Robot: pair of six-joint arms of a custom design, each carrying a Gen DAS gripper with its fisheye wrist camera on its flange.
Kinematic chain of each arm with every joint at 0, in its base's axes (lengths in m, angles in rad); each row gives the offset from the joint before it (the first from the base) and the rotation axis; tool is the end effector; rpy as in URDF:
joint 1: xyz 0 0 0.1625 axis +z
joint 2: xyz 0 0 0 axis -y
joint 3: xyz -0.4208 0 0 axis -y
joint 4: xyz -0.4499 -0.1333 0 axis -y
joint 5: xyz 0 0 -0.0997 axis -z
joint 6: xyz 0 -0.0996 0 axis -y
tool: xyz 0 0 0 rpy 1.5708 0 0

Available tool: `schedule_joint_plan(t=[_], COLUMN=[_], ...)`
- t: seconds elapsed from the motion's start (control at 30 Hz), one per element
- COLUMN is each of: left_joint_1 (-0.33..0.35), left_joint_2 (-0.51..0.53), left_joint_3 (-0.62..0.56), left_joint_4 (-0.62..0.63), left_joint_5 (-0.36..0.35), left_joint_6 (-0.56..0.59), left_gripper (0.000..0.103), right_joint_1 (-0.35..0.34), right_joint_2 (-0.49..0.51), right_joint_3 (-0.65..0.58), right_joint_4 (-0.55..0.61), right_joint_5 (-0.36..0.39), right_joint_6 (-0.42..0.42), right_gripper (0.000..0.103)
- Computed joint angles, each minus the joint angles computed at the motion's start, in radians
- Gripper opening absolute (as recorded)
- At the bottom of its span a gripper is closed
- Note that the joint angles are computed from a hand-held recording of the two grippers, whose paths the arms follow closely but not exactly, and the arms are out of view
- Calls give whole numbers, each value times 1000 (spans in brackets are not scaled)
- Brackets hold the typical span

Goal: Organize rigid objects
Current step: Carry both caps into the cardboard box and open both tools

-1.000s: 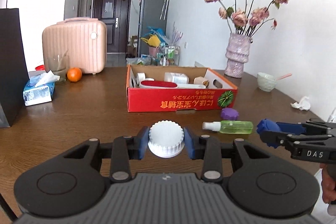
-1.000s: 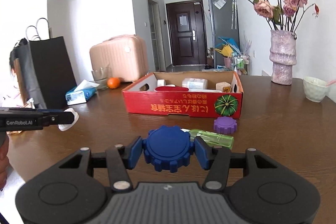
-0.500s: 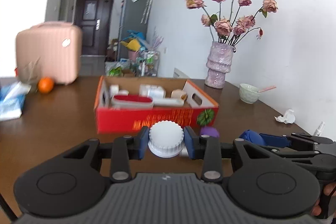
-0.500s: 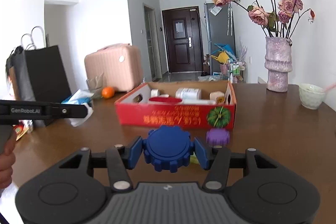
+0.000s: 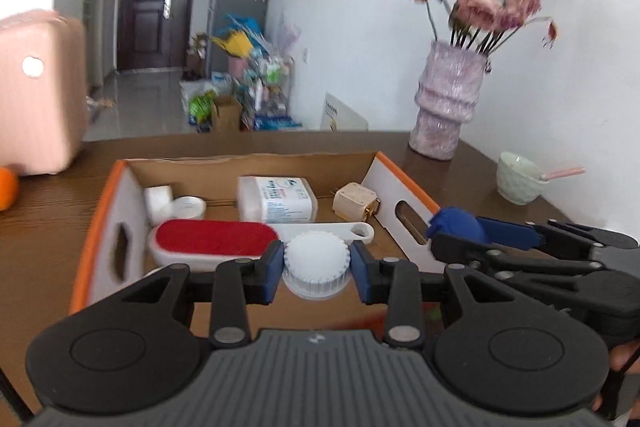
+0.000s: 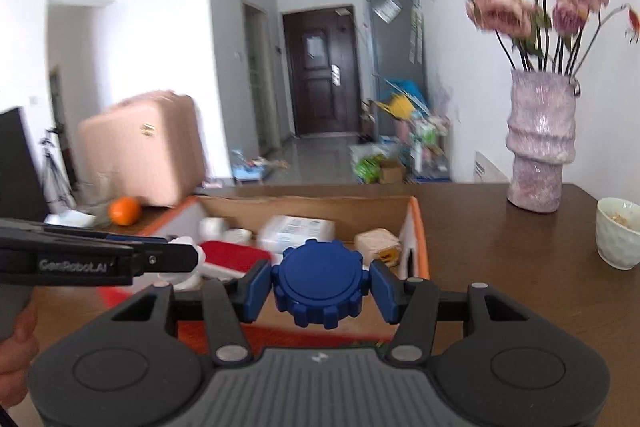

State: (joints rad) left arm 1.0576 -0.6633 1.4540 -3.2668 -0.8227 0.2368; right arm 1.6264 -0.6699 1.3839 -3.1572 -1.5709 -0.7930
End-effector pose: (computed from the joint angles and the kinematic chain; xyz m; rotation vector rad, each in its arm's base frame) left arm -0.2014 -0.7669 0.1351 0.4257 2.2576 -1.2090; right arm 0.1781 -0.8016 0.1415 1.0706 -2.3700 1.1307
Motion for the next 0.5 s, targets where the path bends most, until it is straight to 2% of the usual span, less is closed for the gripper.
schedule_joint_plan(t=[0.13,0.27,0.4,0.5], left_joint_1=[49,63,79,88], left_joint_2=[78,167,186,173], left_joint_3=[-165,-277,-301,-272], left_joint_4=[152,159,155,115], left_joint_5=[-44,-21,-51,-72], left_joint_6=[-55,-17,-18,-46], left_gripper=[36,40,61,63], right_joint_1=[8,6,-4,-10], right_joint_2=[118,190,196,189], right_joint_3=[-161,-261,-258,-255], right_joint_4=[38,60,46,51], right_joint_5=[-73,-103,-75,-52], right_joint_6=[-61,-72,-103,-97], right_gripper=[53,54,66,66])
